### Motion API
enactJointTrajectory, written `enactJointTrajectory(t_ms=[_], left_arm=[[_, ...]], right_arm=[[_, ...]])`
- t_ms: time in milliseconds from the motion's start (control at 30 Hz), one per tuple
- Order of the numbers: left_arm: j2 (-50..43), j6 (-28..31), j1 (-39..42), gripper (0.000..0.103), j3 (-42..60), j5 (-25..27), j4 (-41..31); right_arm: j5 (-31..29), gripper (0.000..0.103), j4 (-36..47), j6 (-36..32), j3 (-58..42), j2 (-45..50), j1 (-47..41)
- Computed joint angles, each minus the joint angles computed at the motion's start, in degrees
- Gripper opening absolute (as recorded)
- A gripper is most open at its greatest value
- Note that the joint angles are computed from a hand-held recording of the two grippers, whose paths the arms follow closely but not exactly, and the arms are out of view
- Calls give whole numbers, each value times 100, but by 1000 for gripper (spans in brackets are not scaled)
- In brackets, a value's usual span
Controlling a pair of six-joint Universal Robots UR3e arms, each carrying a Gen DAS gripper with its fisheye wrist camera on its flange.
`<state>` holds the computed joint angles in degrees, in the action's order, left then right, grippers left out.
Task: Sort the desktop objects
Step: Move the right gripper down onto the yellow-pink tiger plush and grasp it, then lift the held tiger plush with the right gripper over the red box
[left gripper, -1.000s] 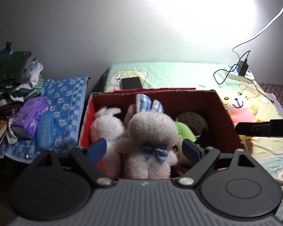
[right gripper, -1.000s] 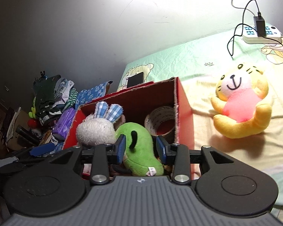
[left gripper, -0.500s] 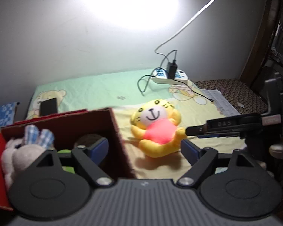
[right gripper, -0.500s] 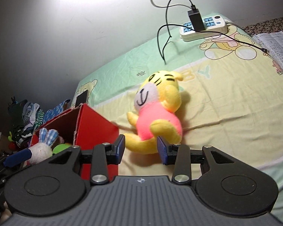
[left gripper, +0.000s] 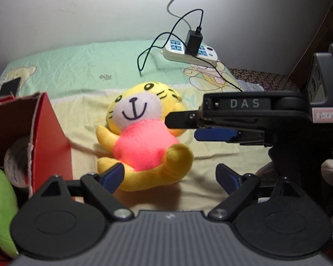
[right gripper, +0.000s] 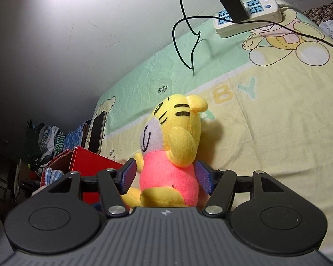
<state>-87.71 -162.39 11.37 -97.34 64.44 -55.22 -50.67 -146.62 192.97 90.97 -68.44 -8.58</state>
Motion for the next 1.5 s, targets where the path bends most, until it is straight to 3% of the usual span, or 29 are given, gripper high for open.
enactJointTrajectory(t_ms=[267, 533, 600, 767, 1000, 1167, 1367, 1500], left_arm=[[-724, -592, -362, 97, -19, 640, 882], [-1261, -893, -556, 90, 250, 1103, 1246], [-1268, -889, -474, 83, 277, 900, 1141], [-1217, -806, -485, 76, 328, 781, 970], [-644, -580, -550, 75, 32, 263, 842], [74, -326, -445, 74, -235, -118, 881], [1455, 422, 685, 74, -735, -1037, 195], [2567, 1600, 2174, 74, -898, -2014, -1228]], right_arm=[[235, 64, 791, -558, -1196, 1014, 90], [502, 63, 980, -469, -1862, 1743, 178], [781, 54, 1038, -458, -1882, 1838, 110], [1123, 44, 1187, -575, -1579, 1570, -130], [1160, 43, 1051, -1178, -346, 290, -597], [1302, 43, 427, -1024, 533, -608, -848], [1236, 43, -402, -451, 659, -1053, -384], [1096, 43, -977, 55, 484, -1033, 184]])
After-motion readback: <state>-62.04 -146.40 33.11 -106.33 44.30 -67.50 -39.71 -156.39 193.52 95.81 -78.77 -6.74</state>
